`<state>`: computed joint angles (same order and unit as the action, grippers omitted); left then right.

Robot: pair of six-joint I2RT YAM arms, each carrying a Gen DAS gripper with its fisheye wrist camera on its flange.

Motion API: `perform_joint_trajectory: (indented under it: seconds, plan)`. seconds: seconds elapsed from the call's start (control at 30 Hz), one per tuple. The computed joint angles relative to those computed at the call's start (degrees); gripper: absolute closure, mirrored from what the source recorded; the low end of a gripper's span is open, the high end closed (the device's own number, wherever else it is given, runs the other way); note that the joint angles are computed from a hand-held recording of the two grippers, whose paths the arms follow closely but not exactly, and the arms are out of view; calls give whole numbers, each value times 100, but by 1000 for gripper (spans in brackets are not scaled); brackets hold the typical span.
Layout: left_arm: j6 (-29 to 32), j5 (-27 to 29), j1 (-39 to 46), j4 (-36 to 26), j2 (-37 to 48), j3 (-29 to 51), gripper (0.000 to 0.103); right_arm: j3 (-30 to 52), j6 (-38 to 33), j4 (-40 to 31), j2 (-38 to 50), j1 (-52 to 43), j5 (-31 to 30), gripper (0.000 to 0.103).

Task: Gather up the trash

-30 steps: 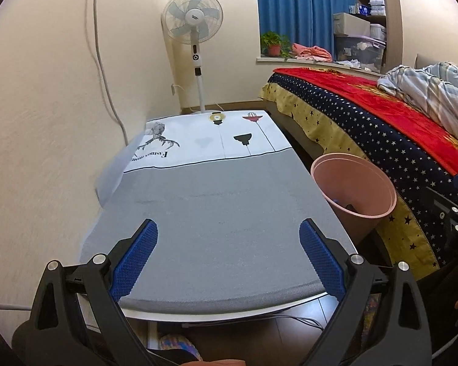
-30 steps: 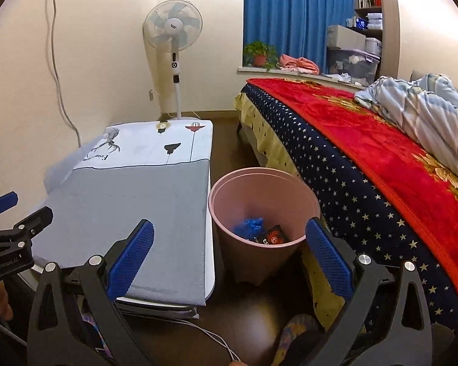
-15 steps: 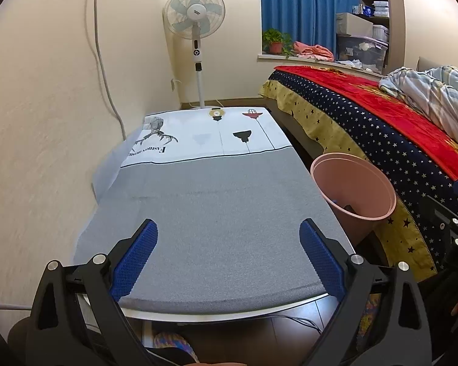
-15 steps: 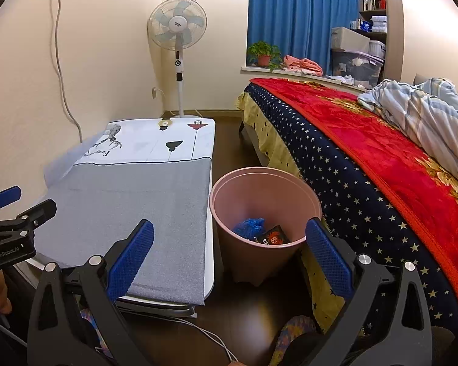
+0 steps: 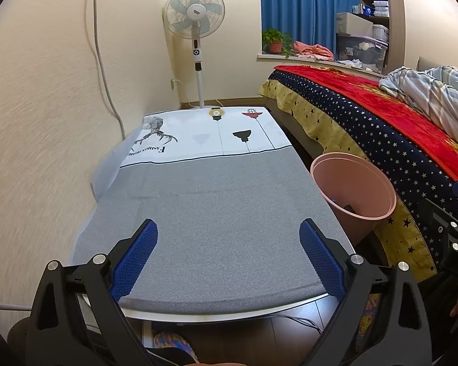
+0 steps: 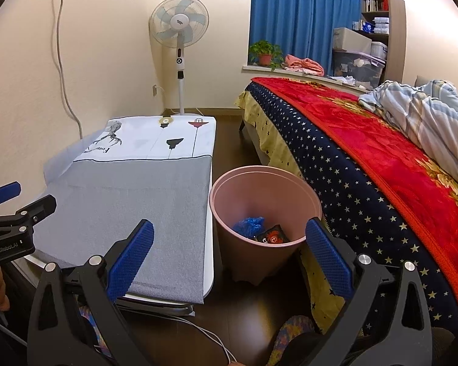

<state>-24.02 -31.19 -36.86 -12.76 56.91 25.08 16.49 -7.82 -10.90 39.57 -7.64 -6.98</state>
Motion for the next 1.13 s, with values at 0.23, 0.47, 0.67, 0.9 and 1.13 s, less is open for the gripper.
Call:
perform_joint_trajectory:
  seconds: [0.23, 0.47, 0.67, 0.9, 1.13]
  plan:
    - [-7, -39, -25, 22, 47, 2, 12, 8, -1, 22, 50, 23, 32, 5]
    - [-35, -81, -60, 39, 92, -7, 12, 2, 3, 46, 75, 64, 75, 5]
    - [-6, -179, -104, 166, 222, -14, 12, -2, -24, 42, 89, 50, 68, 5]
    - [-39, -87, -77, 186, 152, -58, 12, -3, -3, 54, 119, 19, 33, 5]
    - [12, -21, -14, 155, 157, -13, 12, -17, -33, 56, 119, -64, -43, 5]
